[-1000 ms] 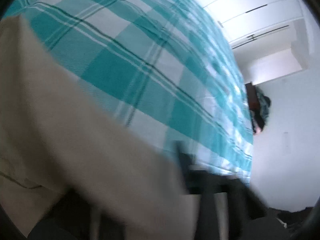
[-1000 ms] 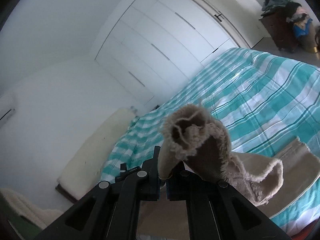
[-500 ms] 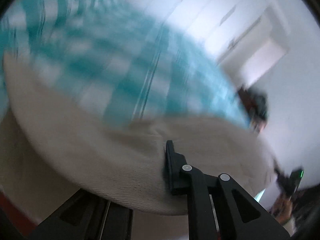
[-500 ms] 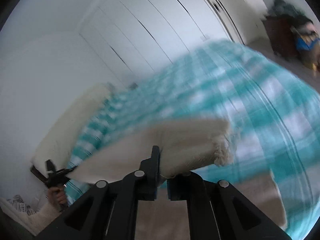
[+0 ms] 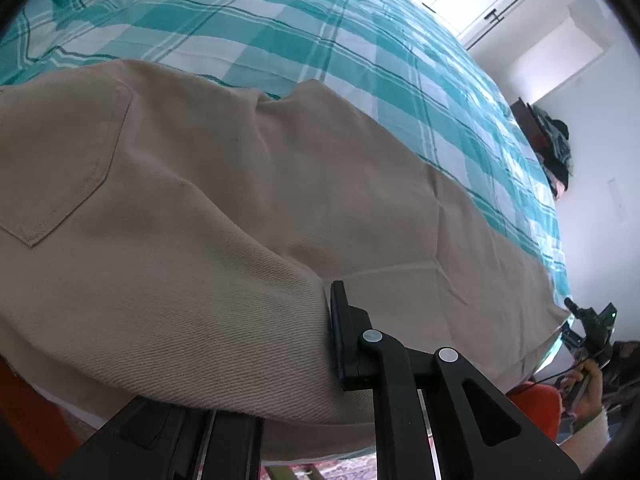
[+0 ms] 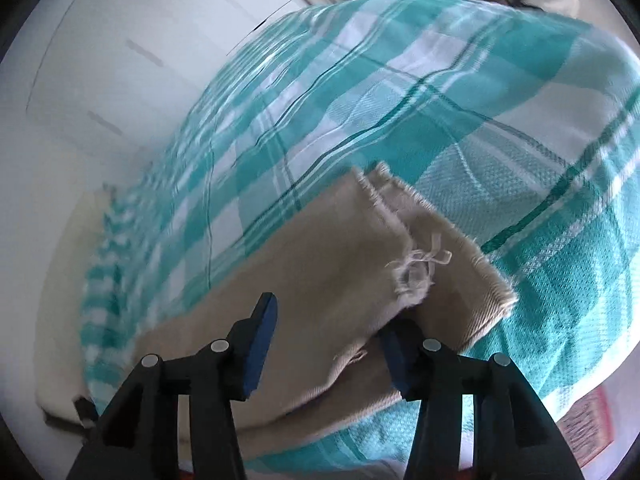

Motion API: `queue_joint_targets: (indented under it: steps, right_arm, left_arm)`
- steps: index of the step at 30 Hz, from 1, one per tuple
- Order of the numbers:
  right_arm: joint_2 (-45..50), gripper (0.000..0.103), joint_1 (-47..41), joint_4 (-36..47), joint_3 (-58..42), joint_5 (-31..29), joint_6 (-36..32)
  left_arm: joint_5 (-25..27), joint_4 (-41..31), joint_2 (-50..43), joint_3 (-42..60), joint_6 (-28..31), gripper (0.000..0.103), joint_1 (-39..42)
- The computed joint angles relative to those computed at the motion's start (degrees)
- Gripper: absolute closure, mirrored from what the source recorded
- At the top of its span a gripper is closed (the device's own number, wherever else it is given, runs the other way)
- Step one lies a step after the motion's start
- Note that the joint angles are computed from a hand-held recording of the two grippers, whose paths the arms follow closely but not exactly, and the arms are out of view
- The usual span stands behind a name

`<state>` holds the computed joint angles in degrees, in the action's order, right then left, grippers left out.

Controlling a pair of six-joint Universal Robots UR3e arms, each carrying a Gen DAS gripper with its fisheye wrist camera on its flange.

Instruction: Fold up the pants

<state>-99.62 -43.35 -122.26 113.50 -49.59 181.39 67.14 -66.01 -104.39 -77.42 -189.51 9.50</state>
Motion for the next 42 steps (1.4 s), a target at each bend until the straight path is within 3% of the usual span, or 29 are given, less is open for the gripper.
queue_joint_targets:
  steps: [1,2,3,7,11,16,27,30,32,34,35,36,37,42]
  right_arm:
    - [1.34,0.059,0.34,-1.16,-0.86,0.45,2.00]
    - [2.24,0.086,0.80,-2.47,-1.37,-0.63,3.76]
    - [2.56,0.100,1.45,-2.41,-2.18,-2.27,4.43]
    - [-2.20,0.100,0.69,4.85,-6.14,-5.73,0.75]
    - [-2.33,0.100,-0.13,7.58,-8.00,-10.59,-2.39]
    - [1.18,0.100,4.40,1.27,-5.37,-18.31,-1.82]
    - [0.52,0.100,6.81,-1.16,-5.26,-22.25,-2.03]
    - [0.84,0.100,6.54,-0.89,-5.24,-21.89,-2.04]
    - [0.34,0.093,5.63,-0.51,-4.94,-20.68,-2.11]
    - [-1.59,0.077,4.04,1.05,-4.51,-19.66,-2.48]
    - [-3.63,0.060,2.37,2.58,-3.90,-18.23,-3.43]
    - [-5.69,0.045,1.01,3.88,-3.35,-17.46,-4.33]
    - [-8.11,0.041,-0.14,4.98,-2.81,-17.85,-5.09]
    - [-20.66,0.040,-4.36,7.14,-1.63,-23.82,-6.44]
  left_arm:
    - [0.09,0.48,0.34,-0.47,-0.33,0.094,-0.13]
    - [-0.29,0.58,1.13,-0.87,-0.51,0.095,0.15]
    - [-0.93,0.57,2.22,-1.41,-0.33,0.097,0.51]
    - [-1.95,-0.80,4.69,-0.12,2.09,0.098,-0.27]
    - [1.95,-2.79,2.89,-1.38,3.65,0.098,-3.83]
    - [2.86,-1.15,3.82,-4.37,3.82,0.097,-4.23]
    - [4.62,-0.61,3.87,-4.29,3.88,0.097,-5.37]
    - [4.97,-2.24,2.50,-3.26,3.20,0.091,-5.26]
    - [5.29,-3.43,2.90,-2.68,3.16,0.082,-5.17]
    - [6.63,-4.81,4.27,-2.55,4.09,0.049,-5.10]
    - [7.12,-4.74,6.03,-3.90,4.31,0.043,-4.43]
    - [6.91,-4.37,8.01,-5.75,4.53,0.041,-3.36]
    - [6.27,-4.40,9.89,-7.52,4.80,0.041,-1.96]
    - [0.57,-3.40,19.47,-17.72,4.40,0.043,7.56]
